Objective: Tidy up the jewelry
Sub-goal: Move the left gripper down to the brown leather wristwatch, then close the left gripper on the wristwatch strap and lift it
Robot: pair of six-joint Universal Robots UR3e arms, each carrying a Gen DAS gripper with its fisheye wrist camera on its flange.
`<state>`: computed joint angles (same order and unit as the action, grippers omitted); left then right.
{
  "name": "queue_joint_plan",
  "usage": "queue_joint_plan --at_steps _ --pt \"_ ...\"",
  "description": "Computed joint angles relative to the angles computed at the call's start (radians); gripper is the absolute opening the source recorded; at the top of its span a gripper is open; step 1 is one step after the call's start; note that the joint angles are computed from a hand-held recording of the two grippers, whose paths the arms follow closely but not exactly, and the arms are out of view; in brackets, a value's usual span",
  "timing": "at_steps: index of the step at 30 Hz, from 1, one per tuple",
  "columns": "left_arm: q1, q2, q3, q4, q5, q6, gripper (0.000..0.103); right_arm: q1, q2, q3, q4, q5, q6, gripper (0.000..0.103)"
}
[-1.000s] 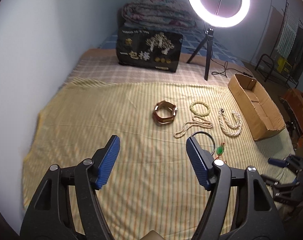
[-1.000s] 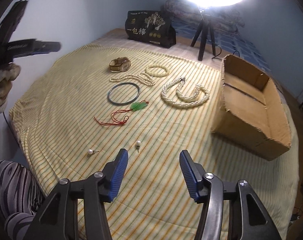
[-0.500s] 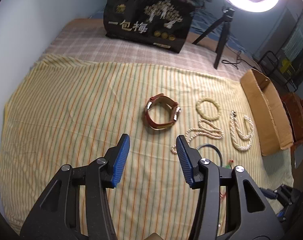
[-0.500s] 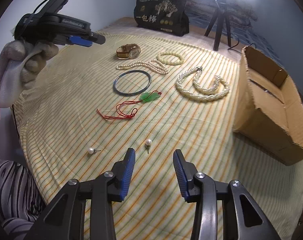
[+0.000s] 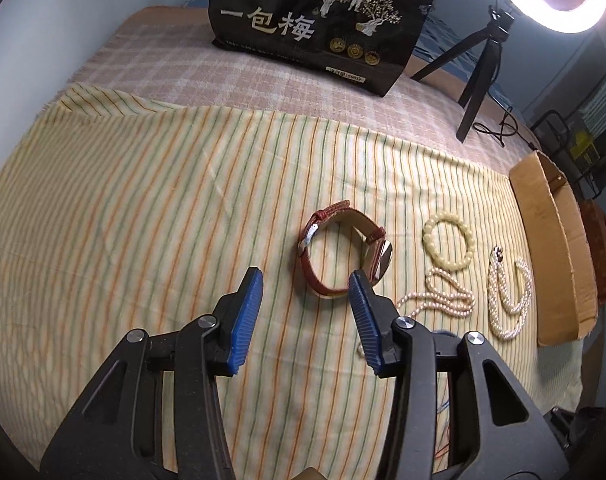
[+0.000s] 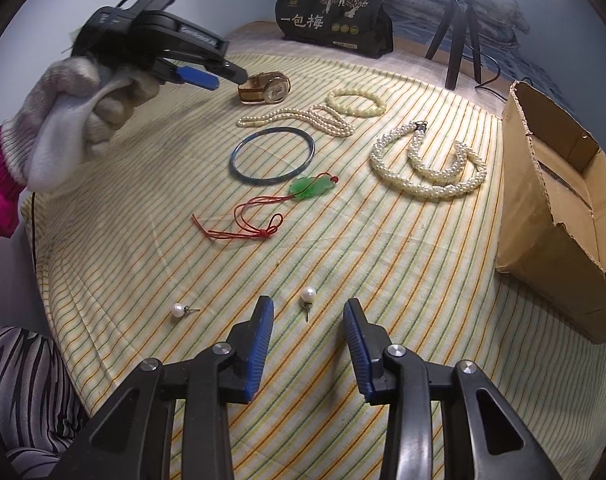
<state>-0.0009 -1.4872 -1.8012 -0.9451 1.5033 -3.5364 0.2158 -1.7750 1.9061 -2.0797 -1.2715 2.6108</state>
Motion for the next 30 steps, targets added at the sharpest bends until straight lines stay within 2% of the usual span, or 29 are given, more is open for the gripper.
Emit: queue_joint_plan --at_steps 4,6,11,22,25,26,27,30 --pt "0.007 -0.032 0.001 0.018 -0.007 -0.025 0.045 -0.004 0.010 -0.005 0.002 0.008 0.000 0.037" --pt "0.008 -0.047 0.000 0.027 -0.007 -0.038 0.038 -0.005 0.008 -0.001 0.002 0.011 -0.001 0.037" --pt "-0.001 -0.066 -0.001 0.046 0.007 -0.047 0.037 0.005 0.016 0.001 -0.005 0.007 -0.006 0.036" --pt "-0.029 -0.126 0.047 0.042 0.058 -0.045 0.027 0.044 0.066 -0.023 -0.048 -0.043 0.020 0.024" --pt "-0.039 -0.141 0.062 0.034 0.074 -0.046 0.022 0.066 0.072 -0.028 -0.057 -0.068 0.020 0.022" --pt "-0.045 -0.150 0.071 0.032 0.086 -0.046 0.017 0.077 0.074 -0.029 -0.062 -0.083 0.020 0.021" --pt "-0.051 -0.155 0.076 0.030 0.096 -0.044 0.011 0.087 0.073 -0.029 -0.065 -0.094 0.018 0.018" --pt "-0.070 -0.167 0.093 0.020 0.124 -0.042 0.004 0.105 0.074 -0.034 -0.063 -0.109 0.015 0.008"
